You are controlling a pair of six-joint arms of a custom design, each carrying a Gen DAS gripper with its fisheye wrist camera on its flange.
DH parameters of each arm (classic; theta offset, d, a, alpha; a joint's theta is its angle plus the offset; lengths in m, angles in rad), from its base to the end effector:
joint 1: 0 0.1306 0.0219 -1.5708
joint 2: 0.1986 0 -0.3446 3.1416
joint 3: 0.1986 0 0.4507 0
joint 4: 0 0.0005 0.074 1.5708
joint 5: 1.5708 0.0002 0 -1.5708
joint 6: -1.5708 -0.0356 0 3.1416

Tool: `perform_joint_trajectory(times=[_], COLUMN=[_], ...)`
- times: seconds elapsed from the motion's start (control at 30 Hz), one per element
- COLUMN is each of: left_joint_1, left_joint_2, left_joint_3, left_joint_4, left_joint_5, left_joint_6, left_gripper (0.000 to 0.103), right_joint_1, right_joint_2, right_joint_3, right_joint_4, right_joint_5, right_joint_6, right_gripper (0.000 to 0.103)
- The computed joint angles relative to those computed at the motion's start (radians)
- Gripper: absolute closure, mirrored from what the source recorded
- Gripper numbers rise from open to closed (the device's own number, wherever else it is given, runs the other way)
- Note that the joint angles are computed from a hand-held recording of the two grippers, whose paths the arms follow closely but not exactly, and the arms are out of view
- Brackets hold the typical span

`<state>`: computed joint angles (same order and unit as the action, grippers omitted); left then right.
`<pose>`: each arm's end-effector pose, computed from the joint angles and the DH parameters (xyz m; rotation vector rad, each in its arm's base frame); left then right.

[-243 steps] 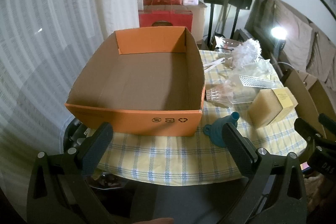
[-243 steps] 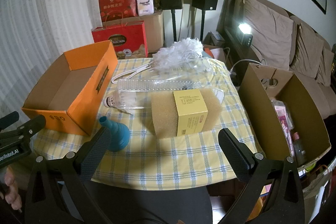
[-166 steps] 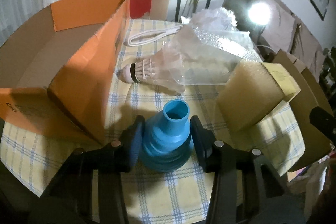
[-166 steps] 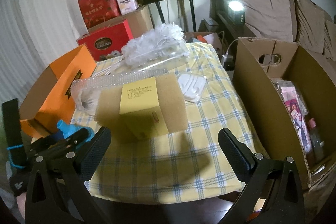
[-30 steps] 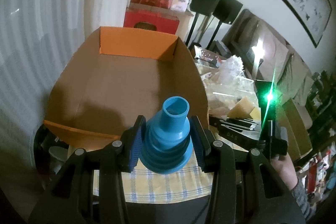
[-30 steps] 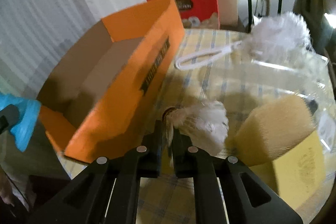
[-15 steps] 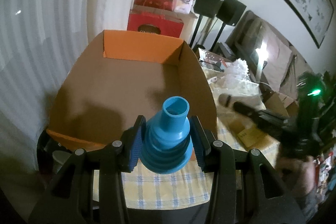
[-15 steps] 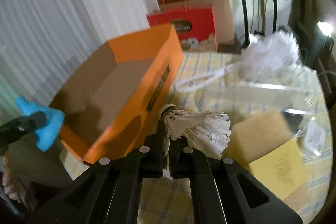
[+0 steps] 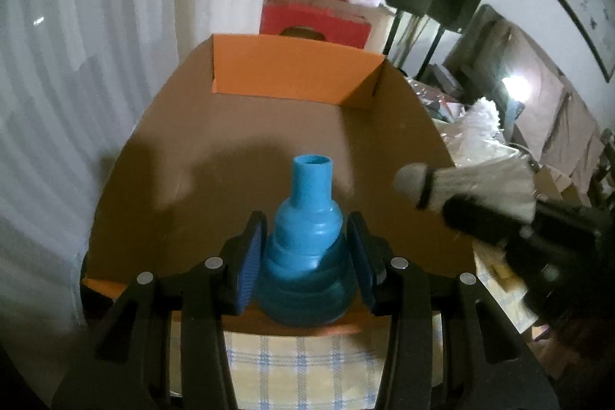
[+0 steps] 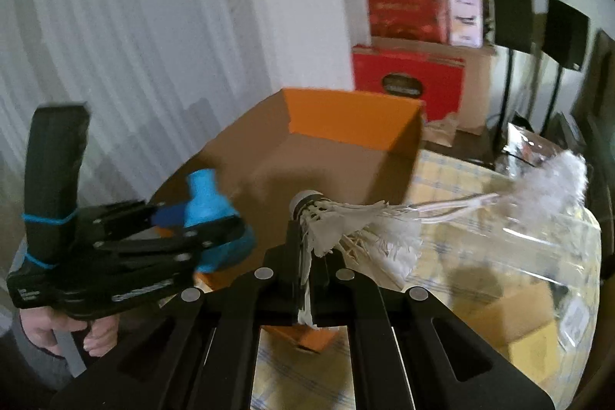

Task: Organize objects
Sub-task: 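Lower the funnel into the orange box and open the left tool while the right tool drops the shuttlecock in, then move the left tool to the tan sponge box on the table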

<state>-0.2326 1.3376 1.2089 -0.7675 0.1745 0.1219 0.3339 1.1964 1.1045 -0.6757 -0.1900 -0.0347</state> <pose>0.5092 -0.1275 0.3319 0.2134 2.4750 -0.3673 0.4597 0.1660 0.3527 -0.4452 2.3143 0.4038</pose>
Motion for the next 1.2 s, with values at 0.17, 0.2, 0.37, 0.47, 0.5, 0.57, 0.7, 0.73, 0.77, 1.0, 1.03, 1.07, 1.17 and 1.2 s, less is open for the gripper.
perform_joint_trajectory(times=[0.17,0.2,0.37,0.47,0.5,0.57,0.7,0.73,0.77,1.0,1.03,1.07,1.17,1.2], left_joint_1=[0.016,0.020,0.041,0.053,0.056,0.058,0.055,0.052,0.050,0.036,0.032,0.026,0.004,-0.006], left_joint_2=[-0.003,-0.004,-0.010,-0.032,-0.041,-0.059,-0.107,-0.115,-0.123,-0.152,-0.154,-0.156,-0.168,-0.173], left_joint_3=[-0.014,-0.015,-0.013,-0.023,-0.028,-0.036,-0.065,-0.069,-0.074,-0.087,-0.087,-0.087,-0.094,-0.097], left_joint_4=[0.017,0.018,0.010,0.016,0.018,0.024,0.048,0.052,0.056,0.057,0.055,0.055,0.054,0.056], left_joint_5=[0.005,0.005,0.027,0.031,0.029,0.022,0.000,-0.006,-0.011,0.006,0.006,0.005,-0.009,-0.015], left_joint_6=[0.015,0.019,0.034,0.036,0.037,0.040,0.036,0.034,0.031,0.027,0.026,0.024,0.005,0.000], left_gripper=[0.057,0.056,0.056,0.051,0.047,0.035,0.013,0.011,0.009,0.000,0.000,0.000,0.000,0.000], right_joint_1=[0.030,0.035,0.046,0.038,0.034,0.030,0.020,0.017,0.014,-0.011,-0.017,-0.025,-0.050,-0.058], right_joint_2=[0.058,0.060,0.056,0.026,0.018,-0.004,-0.037,-0.046,-0.055,-0.117,-0.129,-0.137,-0.171,-0.184], right_joint_3=[0.025,0.024,0.022,0.007,0.005,-0.003,-0.007,-0.011,-0.015,-0.055,-0.063,-0.069,-0.094,-0.102], right_joint_4=[-0.038,-0.040,-0.061,-0.062,-0.063,-0.063,-0.070,-0.069,-0.068,-0.070,-0.072,-0.074,-0.077,-0.081], right_joint_5=[-0.004,-0.008,0.006,-0.006,-0.013,-0.006,0.002,0.003,0.005,0.047,0.050,0.049,0.054,0.058], right_joint_6=[0.032,0.037,0.054,0.039,0.037,0.036,0.026,0.022,0.017,-0.007,-0.013,-0.017,-0.033,-0.036], right_gripper=[0.097,0.095,0.093,0.076,0.065,0.061,0.058,0.056,0.055,0.030,0.027,0.026,0.021,0.020])
